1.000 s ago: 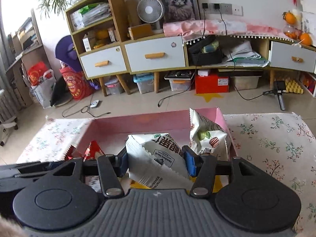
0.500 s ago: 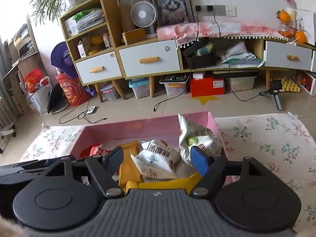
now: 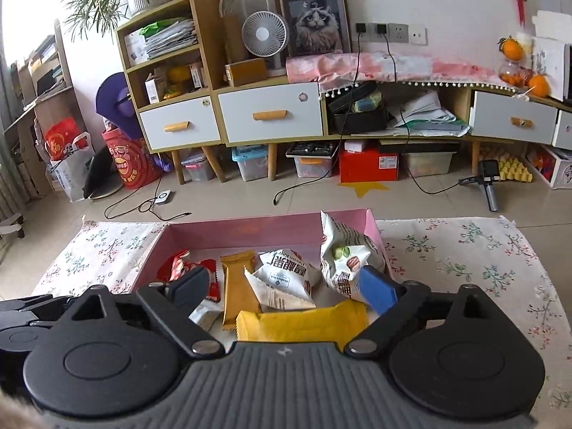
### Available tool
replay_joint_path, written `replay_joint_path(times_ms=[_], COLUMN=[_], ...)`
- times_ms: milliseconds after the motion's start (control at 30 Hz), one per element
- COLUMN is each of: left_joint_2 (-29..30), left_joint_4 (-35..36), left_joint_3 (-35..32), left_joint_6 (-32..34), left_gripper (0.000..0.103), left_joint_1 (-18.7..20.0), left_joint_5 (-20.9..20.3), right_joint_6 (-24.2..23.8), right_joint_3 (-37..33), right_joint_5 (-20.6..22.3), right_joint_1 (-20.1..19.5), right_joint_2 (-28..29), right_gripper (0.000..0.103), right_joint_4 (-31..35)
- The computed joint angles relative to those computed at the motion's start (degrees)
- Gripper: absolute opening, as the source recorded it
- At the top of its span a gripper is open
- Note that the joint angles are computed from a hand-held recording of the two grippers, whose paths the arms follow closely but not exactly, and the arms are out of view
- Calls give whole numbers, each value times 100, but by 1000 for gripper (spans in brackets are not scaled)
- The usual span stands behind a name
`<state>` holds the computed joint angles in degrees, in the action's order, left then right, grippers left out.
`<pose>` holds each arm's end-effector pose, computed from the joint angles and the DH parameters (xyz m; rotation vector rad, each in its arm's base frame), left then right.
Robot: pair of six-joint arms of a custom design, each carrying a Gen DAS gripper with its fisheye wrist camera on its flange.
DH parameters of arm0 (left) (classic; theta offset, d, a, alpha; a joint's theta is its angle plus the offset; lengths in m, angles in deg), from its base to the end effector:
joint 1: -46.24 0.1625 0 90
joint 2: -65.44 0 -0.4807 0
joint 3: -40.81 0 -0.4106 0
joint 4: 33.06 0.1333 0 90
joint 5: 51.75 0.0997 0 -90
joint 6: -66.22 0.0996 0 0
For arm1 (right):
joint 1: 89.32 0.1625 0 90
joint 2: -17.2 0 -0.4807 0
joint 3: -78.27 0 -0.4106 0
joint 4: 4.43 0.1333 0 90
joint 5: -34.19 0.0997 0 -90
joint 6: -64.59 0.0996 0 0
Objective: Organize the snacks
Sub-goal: 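Lift both open tools out of the box back toward the pile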
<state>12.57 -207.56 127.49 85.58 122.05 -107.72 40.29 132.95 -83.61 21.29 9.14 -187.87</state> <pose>-0.0026 -0.7816 0.3421 0.3467 2.3123 -1.0630 0.3947 -0.8029 -0.0561 0.6924 -2.3619 1.0395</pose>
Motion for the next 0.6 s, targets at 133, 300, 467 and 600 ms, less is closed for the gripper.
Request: replay_joint_path(times_ms=[133, 300, 467, 600], left_joint_2=[-197, -444, -682, -839], left_joint_4=[-124, -168, -131, -189], left_joint_3=[292, 631, 937, 1181], left_joint_6=[38, 13, -106, -91], left_gripper=[84, 88, 90, 94], left_joint_1=[-52, -113, -160, -186], left_joint_5=[55, 157, 220, 256], right_joint_6=[-1, 58, -33, -82], right_joint_3=[273, 671, 983, 1217], right_joint_5=[-100, -233, -329, -347], right_joint_1=[31, 83, 142, 167], right_joint_2=[-141, -332, -468, -559], right_gripper=[96, 99, 101, 103], right_joint_4=[-86, -250, -468, -616])
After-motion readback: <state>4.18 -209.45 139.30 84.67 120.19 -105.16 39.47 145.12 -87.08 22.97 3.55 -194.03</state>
